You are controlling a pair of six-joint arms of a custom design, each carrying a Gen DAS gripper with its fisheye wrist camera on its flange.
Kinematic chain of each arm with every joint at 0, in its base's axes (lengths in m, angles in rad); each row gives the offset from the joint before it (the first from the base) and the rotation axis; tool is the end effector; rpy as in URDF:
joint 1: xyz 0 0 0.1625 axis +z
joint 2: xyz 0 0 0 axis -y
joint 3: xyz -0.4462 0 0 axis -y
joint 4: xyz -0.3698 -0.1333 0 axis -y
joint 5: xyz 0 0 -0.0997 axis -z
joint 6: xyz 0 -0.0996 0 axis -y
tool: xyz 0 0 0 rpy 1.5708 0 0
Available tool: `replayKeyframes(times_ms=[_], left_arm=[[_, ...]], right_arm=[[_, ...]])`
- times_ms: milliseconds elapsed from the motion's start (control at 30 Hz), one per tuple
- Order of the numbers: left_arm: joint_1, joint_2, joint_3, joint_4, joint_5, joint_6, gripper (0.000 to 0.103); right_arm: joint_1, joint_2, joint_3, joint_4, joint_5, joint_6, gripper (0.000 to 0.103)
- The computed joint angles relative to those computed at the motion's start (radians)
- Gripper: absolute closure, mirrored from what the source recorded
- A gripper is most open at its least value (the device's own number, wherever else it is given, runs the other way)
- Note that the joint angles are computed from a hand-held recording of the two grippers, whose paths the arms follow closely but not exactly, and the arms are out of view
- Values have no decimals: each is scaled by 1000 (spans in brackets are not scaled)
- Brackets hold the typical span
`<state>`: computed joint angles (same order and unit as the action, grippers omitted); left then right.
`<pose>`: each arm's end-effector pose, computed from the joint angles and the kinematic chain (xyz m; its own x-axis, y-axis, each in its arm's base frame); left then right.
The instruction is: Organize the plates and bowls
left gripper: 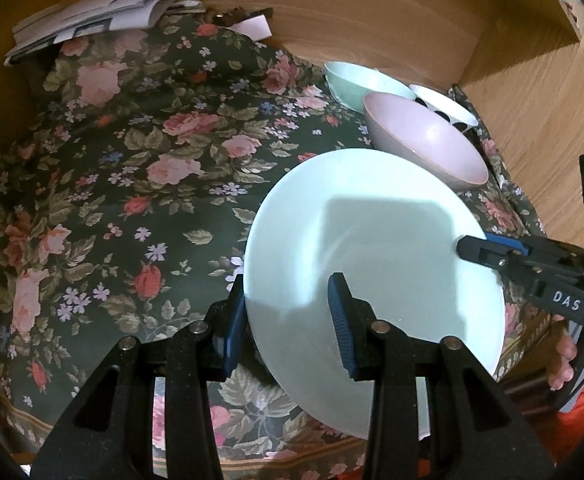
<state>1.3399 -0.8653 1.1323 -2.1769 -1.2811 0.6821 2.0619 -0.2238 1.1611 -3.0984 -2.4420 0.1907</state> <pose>-0.0192 -0.7883 0.3478 -0.6050 0.6772 -0.4188 0.7694 0.6327 -0.0884 0.4147 -0.6543 -0.0343 -0.8290 0.2094 0.5186 -0.2390 0.7057 -0.6670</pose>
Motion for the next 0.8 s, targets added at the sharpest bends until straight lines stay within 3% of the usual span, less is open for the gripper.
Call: replayKeyframes(times_ms=[367, 467, 533, 800], left_arm=[[2, 0, 15, -28, -6, 41, 61], [-1, -6, 27, -63, -10, 65, 55], [-5, -15, 44, -110, -15, 83, 47], [-26, -32, 46, -175, -80, 113, 44]], right_arm=[[14, 20, -10, -46, -56, -51, 80], [23, 25, -15, -63, -88, -69, 80], [31, 30, -21, -86, -117, -95, 80], [54, 37, -37, -249, -153, -226, 75]])
